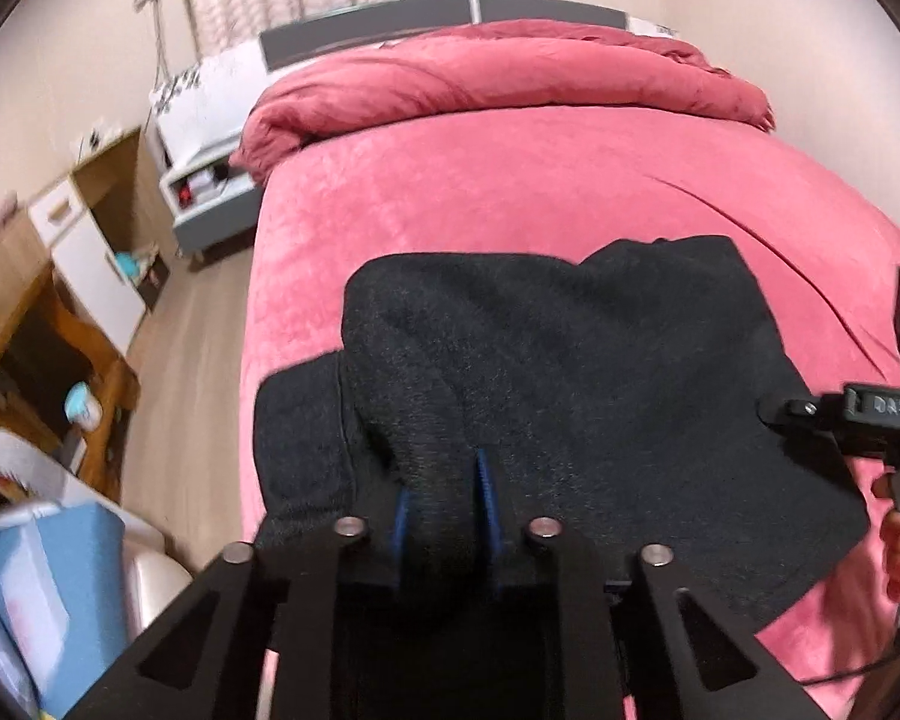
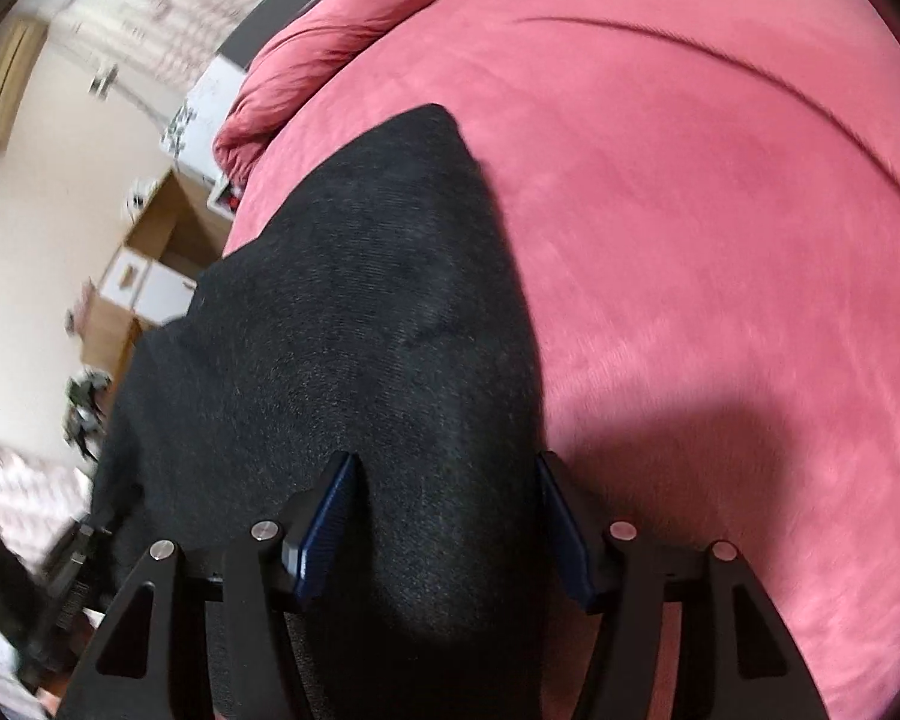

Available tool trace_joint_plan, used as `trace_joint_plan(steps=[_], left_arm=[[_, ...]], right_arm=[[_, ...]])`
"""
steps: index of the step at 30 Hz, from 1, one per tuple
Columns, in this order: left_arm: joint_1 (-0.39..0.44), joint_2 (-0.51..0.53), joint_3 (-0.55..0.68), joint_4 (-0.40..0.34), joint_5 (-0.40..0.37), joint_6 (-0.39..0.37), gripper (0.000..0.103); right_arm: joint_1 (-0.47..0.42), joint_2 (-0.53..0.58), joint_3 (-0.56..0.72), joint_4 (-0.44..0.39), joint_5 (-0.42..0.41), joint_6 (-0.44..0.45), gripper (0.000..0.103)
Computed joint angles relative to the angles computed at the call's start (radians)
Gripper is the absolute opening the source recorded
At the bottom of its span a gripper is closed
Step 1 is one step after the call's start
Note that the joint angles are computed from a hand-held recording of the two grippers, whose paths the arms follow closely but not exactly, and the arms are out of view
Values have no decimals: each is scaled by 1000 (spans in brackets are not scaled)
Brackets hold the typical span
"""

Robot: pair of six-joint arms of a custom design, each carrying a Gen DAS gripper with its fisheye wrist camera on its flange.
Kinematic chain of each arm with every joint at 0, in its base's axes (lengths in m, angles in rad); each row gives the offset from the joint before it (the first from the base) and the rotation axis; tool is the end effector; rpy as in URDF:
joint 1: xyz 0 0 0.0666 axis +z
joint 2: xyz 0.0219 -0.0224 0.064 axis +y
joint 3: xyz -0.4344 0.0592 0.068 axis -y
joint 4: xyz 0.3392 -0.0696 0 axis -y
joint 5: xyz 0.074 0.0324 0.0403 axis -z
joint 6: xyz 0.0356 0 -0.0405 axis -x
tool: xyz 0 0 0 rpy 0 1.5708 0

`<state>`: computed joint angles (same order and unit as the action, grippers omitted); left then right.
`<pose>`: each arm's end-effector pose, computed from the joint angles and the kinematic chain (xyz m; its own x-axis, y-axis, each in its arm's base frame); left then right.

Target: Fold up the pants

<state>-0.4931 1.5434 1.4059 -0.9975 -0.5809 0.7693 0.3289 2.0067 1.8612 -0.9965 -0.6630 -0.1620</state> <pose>0.4121 -0.1997 0.4261 -0.7070 -0.2803 -0.6493 -0.4178 0.9063 0.0637 0.6033 0.2286 0.3536 -0.9296 -0.1829 -0.3200 -0.3514 0.7019 0.6195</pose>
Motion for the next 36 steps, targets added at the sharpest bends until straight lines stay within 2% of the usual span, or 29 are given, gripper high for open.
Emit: trace_joint_plan(steps=[1,2,3,4,5,6,9,11,13,15,18,21,23,24,25,26,27,30,32,33,34,36], left_arm=[[13,-3,-14,23,31,-1,39],[24,-7,-30,48,59,-10,50],[38,-9,-47,74,91,-28,54],[46,-10,-56,89,107,-37,54],[55,-12,-65,100,121,-37,51],[63,-16,-74,116,136,-31,34],[68,-20,-74,131,122,18,14],[61,-35,-64,144,102,25,13],[50,-82,-56,203,91,-6,13],[38,-123,-24,216,89,-35,12],[11,-179,-30,224,52,-64,13],[20,-206,-131,199,20,24,13],[71,-191,-228,203,90,112,13],[92,-180,-278,229,134,144,14],[93,-192,-334,306,140,158,14],[78,-208,-360,357,102,154,14],[61,-214,-356,361,74,138,14],[71,-230,-361,374,100,132,15],[85,-253,-393,419,131,171,15],[77,-259,-401,422,121,189,15],[66,-265,-408,421,101,197,15],[37,-272,-413,412,63,209,15]], right_arm=[[0,-1,-2,0,-2,-1,61],[2,-1,3,-9,2,10,61],[2,-3,4,-15,5,20,61],[4,-1,11,-27,11,32,61],[6,1,20,-39,18,42,61],[7,2,25,-46,22,47,61],[15,2,22,-35,40,35,61],[26,4,24,-18,64,17,62],[43,6,52,-42,111,31,62],[66,-4,94,-71,201,93,62],[99,-45,96,-30,276,189,62],[140,-93,46,32,317,242,62],[168,-86,29,18,368,286,62],[183,-70,30,-3,404,308,62],[190,-66,12,11,413,315,62],[192,-82,-23,60,409,309,62],[190,-96,-32,73,402,301,62],[152,-121,-26,82,282,258,62],[138,-130,-15,118,285,234,62],[131,-121,12,124,274,224,62],[130,-110,35,112,265,224,62],[139,-43,167,16,281,240,62]])
